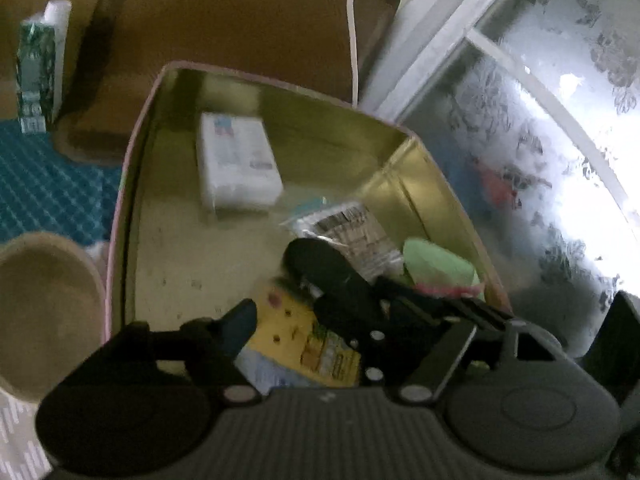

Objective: Organize soft objects

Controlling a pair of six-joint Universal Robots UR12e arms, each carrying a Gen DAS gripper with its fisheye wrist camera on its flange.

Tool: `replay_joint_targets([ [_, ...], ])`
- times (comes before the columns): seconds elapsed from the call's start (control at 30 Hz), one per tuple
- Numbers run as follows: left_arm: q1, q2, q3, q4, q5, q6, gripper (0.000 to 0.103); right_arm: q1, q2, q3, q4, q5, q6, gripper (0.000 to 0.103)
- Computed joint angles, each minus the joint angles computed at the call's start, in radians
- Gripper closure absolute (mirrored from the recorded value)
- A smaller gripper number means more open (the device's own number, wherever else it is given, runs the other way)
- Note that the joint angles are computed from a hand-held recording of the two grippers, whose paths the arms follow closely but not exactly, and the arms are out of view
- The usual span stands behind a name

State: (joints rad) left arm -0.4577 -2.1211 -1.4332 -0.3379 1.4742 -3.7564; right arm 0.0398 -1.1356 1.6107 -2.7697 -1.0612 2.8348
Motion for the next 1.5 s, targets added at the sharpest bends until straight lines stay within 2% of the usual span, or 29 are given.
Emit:
replay_joint_targets([
  [0.03,-0.001,0.004,-0.006,0.015,0.005,0.001,0.022,0.002,0.006,0.001,-0.037,-0.021,0.023,0.044],
  [0.07,0.0,0.009,-0.014,0.031,0.003,0.009,0.022,0.0,0.007,0.01,-0.082,-0.017,0.053,0.042],
  [0.1,-0.003,0.014,-0.021,0.036,0.007,0.026,0.022,-0.002,0.008,0.021,-0.131,-0.008,0.071,0.042],
  [0.17,-0.018,0.023,-0.028,0.041,0.074,0.057,0.021,0.002,-0.006,0.061,-0.219,-0.027,0.08,0.041],
  [0.27,-0.032,0.045,-0.062,0.096,0.128,0.095,0.021,-0.004,-0.028,0.132,-0.366,-0.003,0.127,0.041],
  [0.4,-0.048,0.079,-0.119,0.181,0.191,0.145,0.021,-0.023,-0.057,0.23,-0.563,0.045,0.241,0.041],
  [0.53,-0.072,0.119,-0.175,0.221,0.282,0.223,0.013,-0.028,-0.091,0.312,-0.714,0.011,0.344,0.04],
  [0.6,-0.082,0.142,-0.211,0.248,0.319,0.247,0.01,-0.03,-0.107,0.339,-0.756,-0.02,0.402,0.032],
  [0.67,-0.091,0.157,-0.245,0.278,0.359,0.256,0.002,-0.031,-0.122,0.366,-0.789,-0.049,0.449,0.014],
  [0.77,-0.106,0.18,-0.299,0.319,0.434,0.259,0.001,-0.032,-0.149,0.396,-0.779,-0.061,0.482,0.007],
  [0.87,-0.117,0.203,-0.342,0.303,0.497,0.229,0.0,-0.038,-0.179,0.423,-0.721,-0.033,0.509,0.0],
  [0.93,-0.121,0.218,-0.363,0.273,0.517,0.199,0.0,-0.032,-0.194,0.439,-0.701,-0.039,0.508,0.0],
  [1.03,-0.131,0.235,-0.391,0.243,0.549,0.175,0.0,-0.009,-0.214,0.456,-0.673,-0.096,0.487,0.0],
  [1.13,-0.143,0.248,-0.414,0.217,0.588,0.162,0.0,-0.002,-0.226,0.473,-0.66,-0.081,0.509,0.0],
  [1.33,-0.163,0.266,-0.454,0.168,0.67,0.137,0.0,0.03,-0.243,0.482,-0.591,-0.122,0.538,0.0],
  [1.5,-0.169,0.28,-0.478,0.166,0.683,0.123,0.0,0.038,-0.256,0.492,-0.639,-0.129,0.556,0.0],
])
